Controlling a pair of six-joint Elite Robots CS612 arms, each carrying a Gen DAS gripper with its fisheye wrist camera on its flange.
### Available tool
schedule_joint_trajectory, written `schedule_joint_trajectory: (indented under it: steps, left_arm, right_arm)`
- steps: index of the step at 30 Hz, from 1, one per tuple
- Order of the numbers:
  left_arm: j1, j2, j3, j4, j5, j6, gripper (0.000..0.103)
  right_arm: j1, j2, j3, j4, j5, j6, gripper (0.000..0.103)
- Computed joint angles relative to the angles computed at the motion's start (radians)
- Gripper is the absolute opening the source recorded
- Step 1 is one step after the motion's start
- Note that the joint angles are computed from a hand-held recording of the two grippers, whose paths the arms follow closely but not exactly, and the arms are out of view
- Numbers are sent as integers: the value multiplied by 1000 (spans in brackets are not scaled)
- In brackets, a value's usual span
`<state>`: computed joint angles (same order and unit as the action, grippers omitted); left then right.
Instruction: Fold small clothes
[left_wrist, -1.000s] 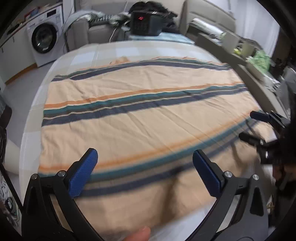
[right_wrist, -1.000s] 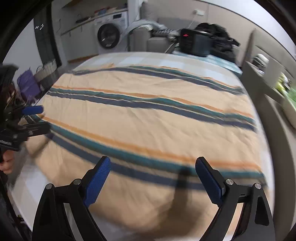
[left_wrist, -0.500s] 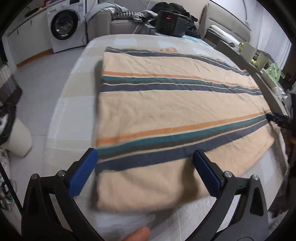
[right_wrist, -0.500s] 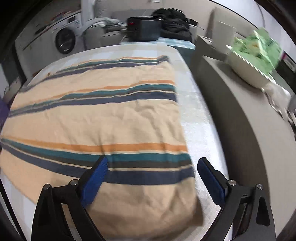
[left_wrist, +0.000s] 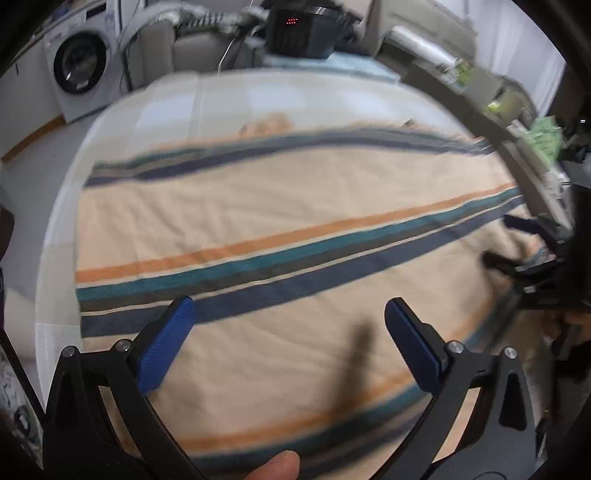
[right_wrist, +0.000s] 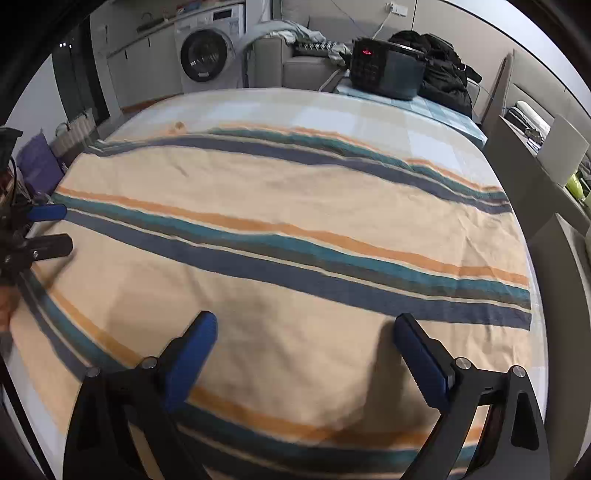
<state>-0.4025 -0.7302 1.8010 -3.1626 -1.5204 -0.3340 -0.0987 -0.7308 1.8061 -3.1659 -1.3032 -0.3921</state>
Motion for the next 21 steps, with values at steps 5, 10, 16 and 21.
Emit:
schedule_joint_trajectory:
  steps: [5, 10, 16, 21]
  left_arm:
    - [20, -3, 44, -78, 29, 33, 101]
    - [25, -22, 62, -31, 73, 15, 101]
    - [43, -18, 12, -70, 69, -41, 102]
    - [57, 39, -115, -11, 38, -59, 102]
  right_arm:
    - [-55, 6, -4, -31, -97, 77, 99]
    - [-90, -4, 4, -52, -142, 170, 98]
    - [-54, -17, -10, -130, -12, 179, 98]
    - [1, 45, -132, -55, 33, 176, 98]
